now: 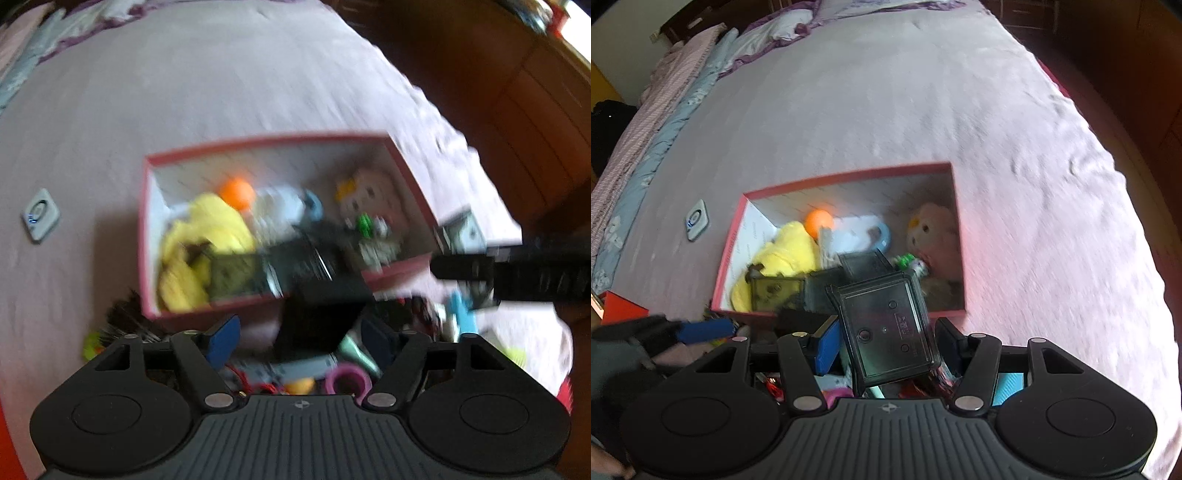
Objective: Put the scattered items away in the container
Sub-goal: 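Lower both cases into the pink box and open both grippers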
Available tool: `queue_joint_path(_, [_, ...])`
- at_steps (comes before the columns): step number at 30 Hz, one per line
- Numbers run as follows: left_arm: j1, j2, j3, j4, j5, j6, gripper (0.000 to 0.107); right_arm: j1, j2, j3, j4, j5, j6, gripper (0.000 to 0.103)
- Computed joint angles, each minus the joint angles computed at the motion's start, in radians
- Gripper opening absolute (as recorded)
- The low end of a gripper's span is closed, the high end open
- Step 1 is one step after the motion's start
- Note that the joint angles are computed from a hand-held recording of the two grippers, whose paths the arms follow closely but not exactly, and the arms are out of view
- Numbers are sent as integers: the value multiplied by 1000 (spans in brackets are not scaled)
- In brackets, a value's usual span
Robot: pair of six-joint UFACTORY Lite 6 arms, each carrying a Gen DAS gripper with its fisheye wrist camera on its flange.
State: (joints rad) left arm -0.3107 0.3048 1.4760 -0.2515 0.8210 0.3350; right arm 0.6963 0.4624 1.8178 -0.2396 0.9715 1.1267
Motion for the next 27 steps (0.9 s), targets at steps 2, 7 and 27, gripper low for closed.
queue_joint_path(2, [-59, -41, -114, 59, -89, -35, 81, 6, -35, -60, 4, -12, 17, 58])
queue_joint_path(7, [-172, -15, -222, 262, -259, -286, 86, 8, -86, -145, 12, -17, 25, 58])
queue_joint_path(27, [-63, -88, -210, 103, -213, -119, 61, 22, -88, -145, 19, -28, 31, 58])
